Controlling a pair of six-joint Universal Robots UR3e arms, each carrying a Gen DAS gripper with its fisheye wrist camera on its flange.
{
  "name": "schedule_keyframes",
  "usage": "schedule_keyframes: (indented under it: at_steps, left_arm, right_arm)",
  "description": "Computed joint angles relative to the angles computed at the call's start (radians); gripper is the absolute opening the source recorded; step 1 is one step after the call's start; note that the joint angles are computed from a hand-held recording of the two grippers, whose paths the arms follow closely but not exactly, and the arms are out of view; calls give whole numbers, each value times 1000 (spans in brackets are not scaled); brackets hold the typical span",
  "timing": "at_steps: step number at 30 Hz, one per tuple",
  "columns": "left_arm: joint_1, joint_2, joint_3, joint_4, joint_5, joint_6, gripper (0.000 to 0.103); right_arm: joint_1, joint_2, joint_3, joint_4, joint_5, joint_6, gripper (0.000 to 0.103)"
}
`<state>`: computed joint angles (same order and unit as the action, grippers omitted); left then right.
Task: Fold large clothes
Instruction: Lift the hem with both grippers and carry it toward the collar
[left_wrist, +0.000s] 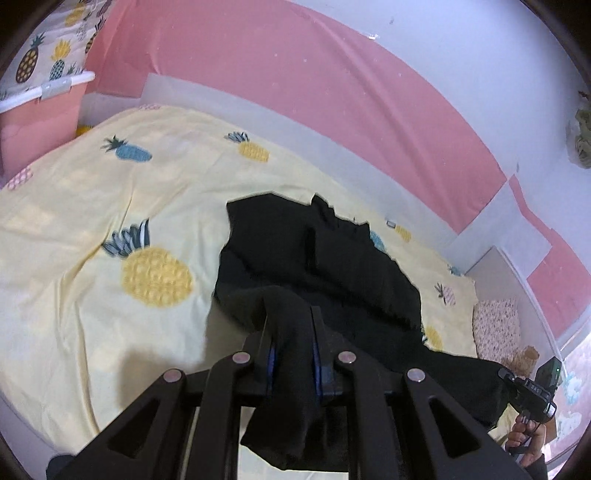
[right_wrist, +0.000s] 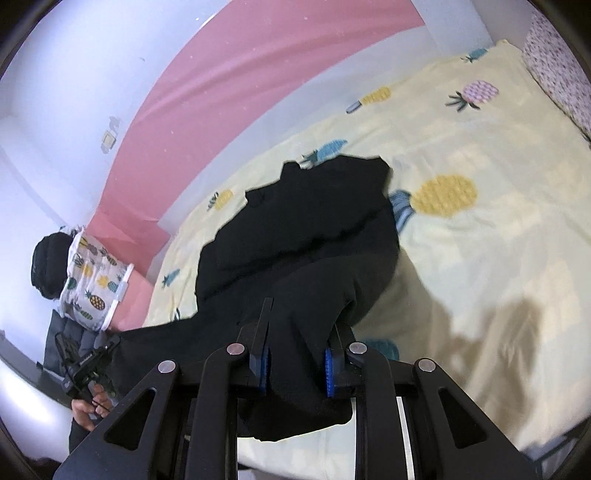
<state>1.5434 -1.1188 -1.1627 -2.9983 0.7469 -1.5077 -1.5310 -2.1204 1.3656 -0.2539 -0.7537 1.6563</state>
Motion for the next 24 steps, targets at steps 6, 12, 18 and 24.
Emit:
schedule_keyframes:
  at_steps: [6,12,18,24]
  left_arm:
    - [-335,-71,-67,542,-158,-506,15]
    - [-612,-213,-130,1195,-142,-1023,15]
    - [-842,-472,2,1592,-17,-1353,15]
    - [-1007,-783,303,1694,113,-1505,15]
  right_arm:
    - [282,106,10,-428,149,385,21]
    - [549,258,56,-1053,178,873,21]
    - [762,521,-60,-1496,93,1229,21]
    - [905,799,-298,-1655,-16,1419,21]
